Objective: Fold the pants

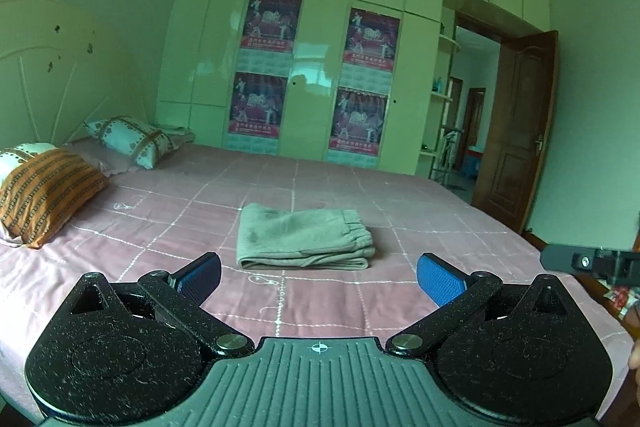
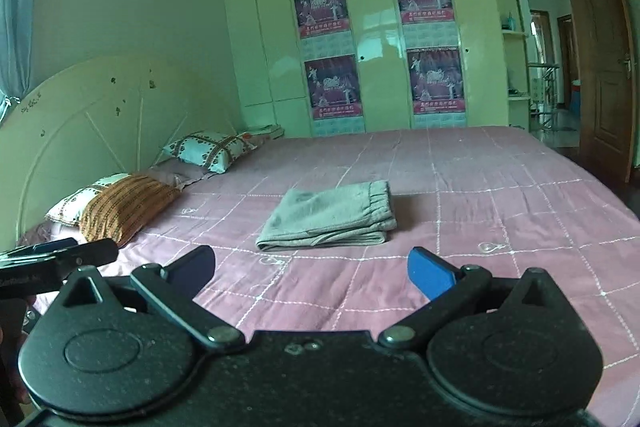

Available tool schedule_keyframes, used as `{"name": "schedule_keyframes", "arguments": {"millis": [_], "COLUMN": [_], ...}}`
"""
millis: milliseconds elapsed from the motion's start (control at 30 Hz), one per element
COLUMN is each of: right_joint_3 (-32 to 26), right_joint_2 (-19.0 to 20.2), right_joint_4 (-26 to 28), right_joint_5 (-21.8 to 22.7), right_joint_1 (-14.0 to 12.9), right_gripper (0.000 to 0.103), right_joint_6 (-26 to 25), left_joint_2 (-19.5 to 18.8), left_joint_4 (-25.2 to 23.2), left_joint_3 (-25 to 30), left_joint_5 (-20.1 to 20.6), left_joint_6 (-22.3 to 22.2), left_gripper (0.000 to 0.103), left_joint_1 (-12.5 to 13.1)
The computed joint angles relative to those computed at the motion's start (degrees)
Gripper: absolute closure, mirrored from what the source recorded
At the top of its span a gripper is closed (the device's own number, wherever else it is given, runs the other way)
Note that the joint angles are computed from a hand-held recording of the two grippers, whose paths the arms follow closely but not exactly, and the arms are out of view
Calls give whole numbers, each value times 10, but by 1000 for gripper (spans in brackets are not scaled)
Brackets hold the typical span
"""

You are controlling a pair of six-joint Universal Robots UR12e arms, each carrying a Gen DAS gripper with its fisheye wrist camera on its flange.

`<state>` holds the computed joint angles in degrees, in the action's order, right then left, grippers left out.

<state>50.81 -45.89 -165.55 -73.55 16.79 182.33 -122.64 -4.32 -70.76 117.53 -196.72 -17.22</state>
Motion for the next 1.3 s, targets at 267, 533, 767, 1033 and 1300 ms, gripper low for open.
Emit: {"name": "schedule_keyframes", "arguments": {"millis": [267,533,767,1033,1300], "right_joint_3": [-9,4,3,5,10], "right_joint_2": [3,-5,-5,-7,-11], "right_joint_4": [2,-6,-11,-11,-20], "right_joint_5": [-7,-6,-5,-11,-14], "right_joint_1": [0,3,4,4,4], "right_gripper": [6,6,6,6,6], "right_joint_6": [-7,-12,-15,-14,-11], "left_joint_2": [6,7,5,4,4], "left_joint_4": [-14,9,5,0,1], "left_joint_3": [3,4,6,7,8], "left_joint_5": [-23,-7,-6,-9,-12], "left_joint_6": [10,19,17,16,18], "left_gripper": [0,0,0,0,0], "left_joint_1": [0,-6,-4,-4,-3]}}
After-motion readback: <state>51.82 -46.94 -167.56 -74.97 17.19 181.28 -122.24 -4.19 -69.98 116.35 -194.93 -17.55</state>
